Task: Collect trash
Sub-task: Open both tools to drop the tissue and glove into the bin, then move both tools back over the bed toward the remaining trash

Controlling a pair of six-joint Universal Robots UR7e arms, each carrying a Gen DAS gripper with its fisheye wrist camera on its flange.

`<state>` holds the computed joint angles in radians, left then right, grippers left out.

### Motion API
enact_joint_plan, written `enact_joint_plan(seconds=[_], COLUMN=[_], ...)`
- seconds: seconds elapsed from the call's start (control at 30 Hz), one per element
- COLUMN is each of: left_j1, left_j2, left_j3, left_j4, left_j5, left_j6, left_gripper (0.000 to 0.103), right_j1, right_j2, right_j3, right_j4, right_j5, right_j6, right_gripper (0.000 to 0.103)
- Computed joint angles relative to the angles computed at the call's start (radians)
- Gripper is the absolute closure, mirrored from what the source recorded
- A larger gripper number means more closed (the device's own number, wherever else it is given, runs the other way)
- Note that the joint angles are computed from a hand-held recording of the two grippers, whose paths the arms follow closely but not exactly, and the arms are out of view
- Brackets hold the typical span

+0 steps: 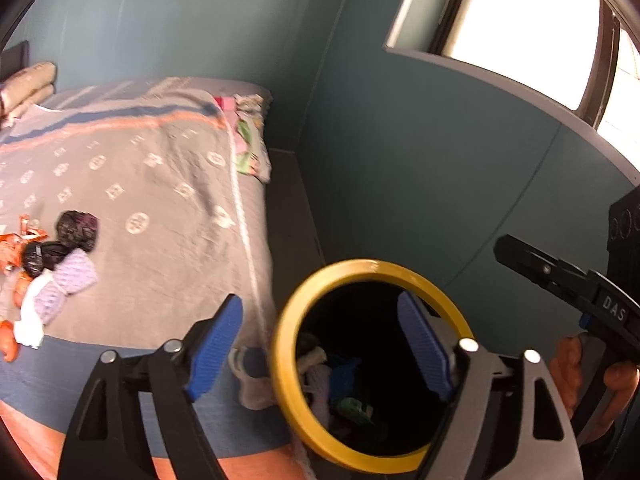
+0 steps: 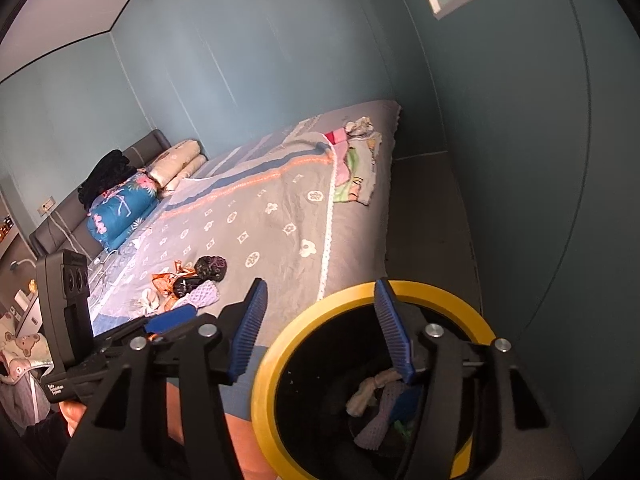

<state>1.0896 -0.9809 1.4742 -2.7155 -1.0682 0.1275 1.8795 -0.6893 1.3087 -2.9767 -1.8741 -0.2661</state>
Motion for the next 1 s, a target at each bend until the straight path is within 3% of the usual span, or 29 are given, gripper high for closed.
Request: enact_joint_plan(seconds=[0.37,0.6,0.9,1.0], left_j1=[0.022,0.055,0.106,0.128], left_j2=[-0.073,-0.131,-0.19,-0.206], left_j3=[0.049,0.076,0.078,0.069], left_j4=[-0.113,-0.163,-0.211,-0.219], left_j5=[0.079,0.11,0.173,0.192], left_j6=[0.017,0.026,0.052,0.06], left_gripper=[0.015,0.015,0.015,0.015], right_j1=[0.055,0.09,0.121,0.13], right_j2=[0.079,0.169,0.324,0.405], right_j3=[-0.087,-0.197,-0.417,-0.545], right_j4=[-0.002,0.056,0.162,0.232], right_j5=[0.035,0.055,0.086,0.093], right_j6=[-0.097,-0.132,-0.147,-0.137], right_gripper=[0.03,0.025,0.025,0.025])
